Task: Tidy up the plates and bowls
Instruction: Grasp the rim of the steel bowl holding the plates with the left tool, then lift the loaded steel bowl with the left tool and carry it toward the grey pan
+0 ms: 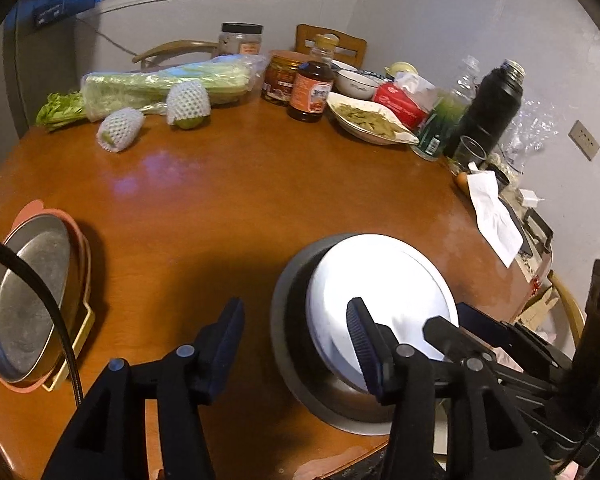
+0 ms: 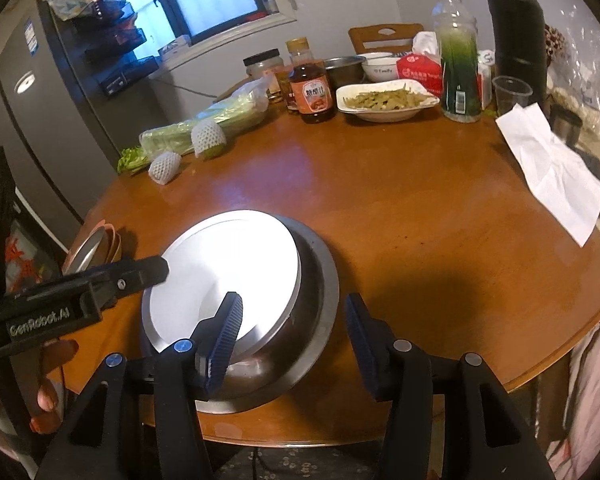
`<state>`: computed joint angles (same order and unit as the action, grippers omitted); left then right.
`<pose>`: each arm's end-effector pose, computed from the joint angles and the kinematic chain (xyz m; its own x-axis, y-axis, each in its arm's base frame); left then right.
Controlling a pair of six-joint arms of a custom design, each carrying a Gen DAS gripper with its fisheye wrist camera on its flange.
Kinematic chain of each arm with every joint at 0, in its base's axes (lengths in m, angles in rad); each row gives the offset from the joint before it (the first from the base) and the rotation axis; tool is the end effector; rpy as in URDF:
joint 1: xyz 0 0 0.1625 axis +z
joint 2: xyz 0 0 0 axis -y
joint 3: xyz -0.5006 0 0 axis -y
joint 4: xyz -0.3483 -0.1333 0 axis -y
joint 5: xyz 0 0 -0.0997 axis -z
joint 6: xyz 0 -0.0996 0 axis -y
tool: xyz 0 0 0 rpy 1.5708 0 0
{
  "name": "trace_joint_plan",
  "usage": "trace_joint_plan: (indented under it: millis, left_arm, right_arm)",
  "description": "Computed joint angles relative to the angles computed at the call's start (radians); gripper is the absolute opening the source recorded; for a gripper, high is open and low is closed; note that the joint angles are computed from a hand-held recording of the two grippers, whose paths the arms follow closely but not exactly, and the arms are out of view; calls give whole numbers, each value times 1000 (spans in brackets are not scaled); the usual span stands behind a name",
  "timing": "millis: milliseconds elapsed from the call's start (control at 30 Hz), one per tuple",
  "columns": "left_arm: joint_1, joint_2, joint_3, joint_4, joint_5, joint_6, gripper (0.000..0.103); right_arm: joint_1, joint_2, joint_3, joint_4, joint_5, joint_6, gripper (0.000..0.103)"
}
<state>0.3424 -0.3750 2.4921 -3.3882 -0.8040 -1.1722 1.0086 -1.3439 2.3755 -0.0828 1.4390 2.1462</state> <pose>-0.2701 -0.3112 -0.0497 -0.8484 -0.0057 -0.5294 0.3043 0.8130 -0.4964 -0.0190 -0.3047 0.2130 -0.8421 -0.3246 0.4307 -0.5022 0.7632 -0.4067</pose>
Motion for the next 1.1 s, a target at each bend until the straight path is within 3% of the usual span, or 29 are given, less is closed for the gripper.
trace_joint_plan:
  millis: [367, 600, 1100]
  left_arm:
    - [46, 30, -37, -2, -27, 48, 54]
    - [51, 39, -47, -4, -26, 64, 54]
    - [69, 77, -50, -86, -52, 109, 52]
  right_arm:
    - [9, 45, -25, 18, 16, 31, 57]
    - [20, 76, -27, 15, 41, 24, 58]
    - [11, 97, -16, -19, 19, -13, 57]
